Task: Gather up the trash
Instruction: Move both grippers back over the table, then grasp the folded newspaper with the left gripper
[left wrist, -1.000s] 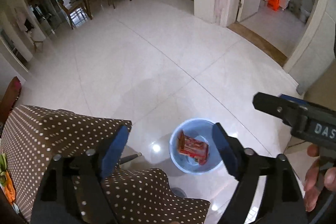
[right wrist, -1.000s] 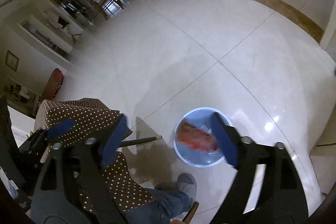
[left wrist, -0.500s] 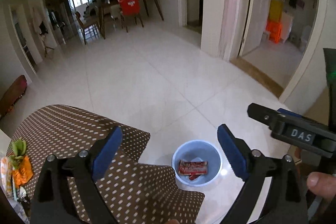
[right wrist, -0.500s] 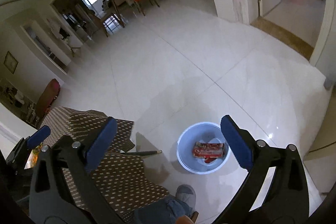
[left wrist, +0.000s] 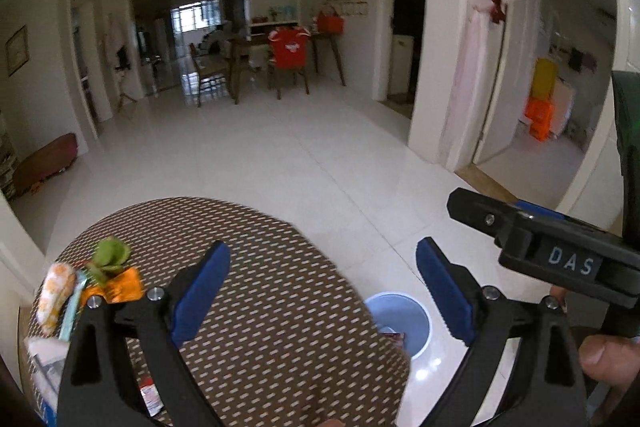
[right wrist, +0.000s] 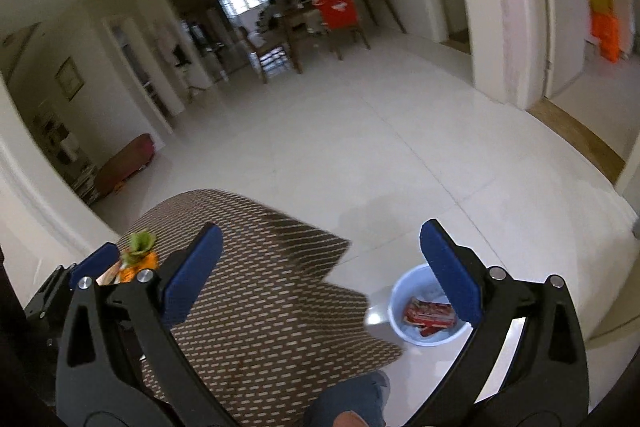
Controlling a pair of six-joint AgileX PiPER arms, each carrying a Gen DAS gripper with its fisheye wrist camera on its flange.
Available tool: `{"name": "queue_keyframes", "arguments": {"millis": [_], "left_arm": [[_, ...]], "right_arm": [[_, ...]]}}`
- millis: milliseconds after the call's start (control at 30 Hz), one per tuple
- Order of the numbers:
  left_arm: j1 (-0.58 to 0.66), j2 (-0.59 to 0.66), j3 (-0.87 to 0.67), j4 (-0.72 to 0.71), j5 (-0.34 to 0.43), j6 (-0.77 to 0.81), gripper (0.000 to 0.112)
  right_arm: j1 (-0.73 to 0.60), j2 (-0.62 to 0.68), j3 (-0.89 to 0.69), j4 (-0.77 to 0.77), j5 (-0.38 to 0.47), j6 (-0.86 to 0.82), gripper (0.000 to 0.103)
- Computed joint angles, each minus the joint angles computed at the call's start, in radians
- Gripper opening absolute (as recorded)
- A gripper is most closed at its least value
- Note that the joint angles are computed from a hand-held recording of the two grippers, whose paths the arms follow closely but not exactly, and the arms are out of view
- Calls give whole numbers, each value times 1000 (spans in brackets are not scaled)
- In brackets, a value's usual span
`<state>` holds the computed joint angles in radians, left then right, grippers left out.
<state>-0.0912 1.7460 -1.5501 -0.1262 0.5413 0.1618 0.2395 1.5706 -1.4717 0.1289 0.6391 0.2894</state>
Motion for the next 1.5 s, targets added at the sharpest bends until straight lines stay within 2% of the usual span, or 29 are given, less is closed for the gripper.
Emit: {"name": "queue_keyframes", "arguments": {"millis": [233,433,633,833,900,1000,1133,1333,1467,1500], "left_arm": [[159,-148,169,-74,-47,88,92],[328,-246,295,-170,-76,196,92],[561,-320,440,-374,-95,429,92],[808,-310,512,-556,-30,647,92],[849,-306,536,-583,-4,691,92],[876,-314,602,-628,10,748,92],[873,-290,616,-639,19,743,92],[854,-225,592,-667,27,753,92],[827,-158,543,-656,13,717,92],[815,-140,526,-644,10,691,89]], "right_arm": [[177,38,-79,-103,29,84,97],[282,102,-147,-114,47,73,97],[411,178,-179,-127,47,63,97],[497,271,-218,-137,66,80,97],[517,297,-238,-142,80,79,97],[540,322,-244,-144,86,75,97],[556,352,-259,-143,101,66,97],[546,361,-255,-128,103,49,97],[544,389,-276,-123,111,30,97],[546,404,-290,-123,115,21,97]]}}
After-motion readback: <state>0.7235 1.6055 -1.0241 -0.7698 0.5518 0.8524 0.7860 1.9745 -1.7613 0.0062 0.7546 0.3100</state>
